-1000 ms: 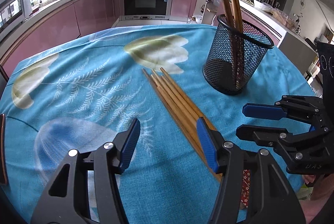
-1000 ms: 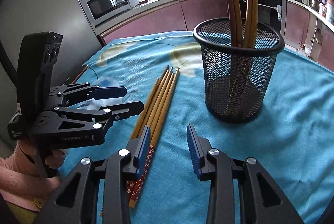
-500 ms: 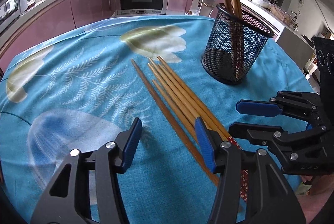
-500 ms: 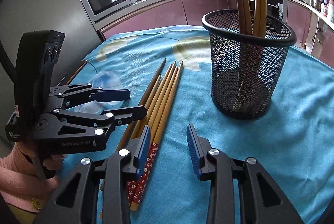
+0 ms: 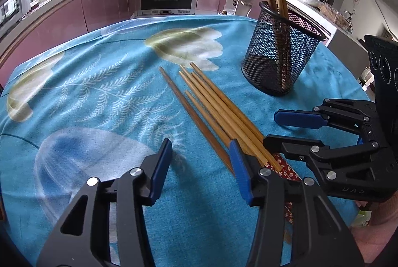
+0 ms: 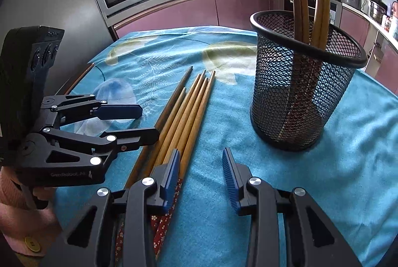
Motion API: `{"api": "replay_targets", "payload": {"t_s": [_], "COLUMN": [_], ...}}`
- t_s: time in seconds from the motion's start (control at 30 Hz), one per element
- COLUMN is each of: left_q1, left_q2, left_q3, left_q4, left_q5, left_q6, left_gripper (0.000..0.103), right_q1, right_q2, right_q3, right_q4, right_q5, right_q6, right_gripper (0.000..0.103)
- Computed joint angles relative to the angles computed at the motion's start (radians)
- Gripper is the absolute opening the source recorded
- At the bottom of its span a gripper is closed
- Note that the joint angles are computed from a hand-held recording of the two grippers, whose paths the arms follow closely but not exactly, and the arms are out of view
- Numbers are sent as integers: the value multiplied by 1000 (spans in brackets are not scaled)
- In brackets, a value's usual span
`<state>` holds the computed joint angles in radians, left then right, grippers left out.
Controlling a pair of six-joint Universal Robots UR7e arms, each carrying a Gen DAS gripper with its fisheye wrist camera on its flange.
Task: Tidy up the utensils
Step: 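Open both tools and return them over the remaining chopsticks, then close the right tool on a chopstick while the left tool grasps another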
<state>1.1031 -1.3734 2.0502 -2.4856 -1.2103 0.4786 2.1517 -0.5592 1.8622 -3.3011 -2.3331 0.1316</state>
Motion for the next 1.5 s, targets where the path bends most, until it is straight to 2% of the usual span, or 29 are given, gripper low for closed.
{"api": "replay_targets", "payload": {"t_s": [0.23,0.43,0.53,0.7,0.97,1.07,1.23,1.5], "left_q1": [6,-5,1,13,9,4,-8,-8], "left_q2": [1,22,35,48,75,83,84,60], "left_q3": [-14,-18,-32,-66,-88,-86,-73,-60], "left_q4": [24,5,6,42,38,22,1,-5], "left_q5": [-12,14,4,-17,17,28,55,43], "left_q6": [1,-2,2,-11,-48,-44,-60,-93], "left_gripper": [47,43,37,21,22,22,15,8], "right_q1": [7,8,6,3,-1,-5,-12,-10], "right_q2": [7,19,26,40,59,62,55,35], "right_q3": [-13,-34,-46,-69,-105,-112,-108,-74], "right_q4": [35,46,50,55,64,63,56,23], "right_q5": [-47,-67,-74,-83,-98,-96,-72,-46], "right_q6": [4,-5,-13,-24,-46,-54,-48,-21], "right_gripper": [32,32,32,31,31,27,9,6]}}
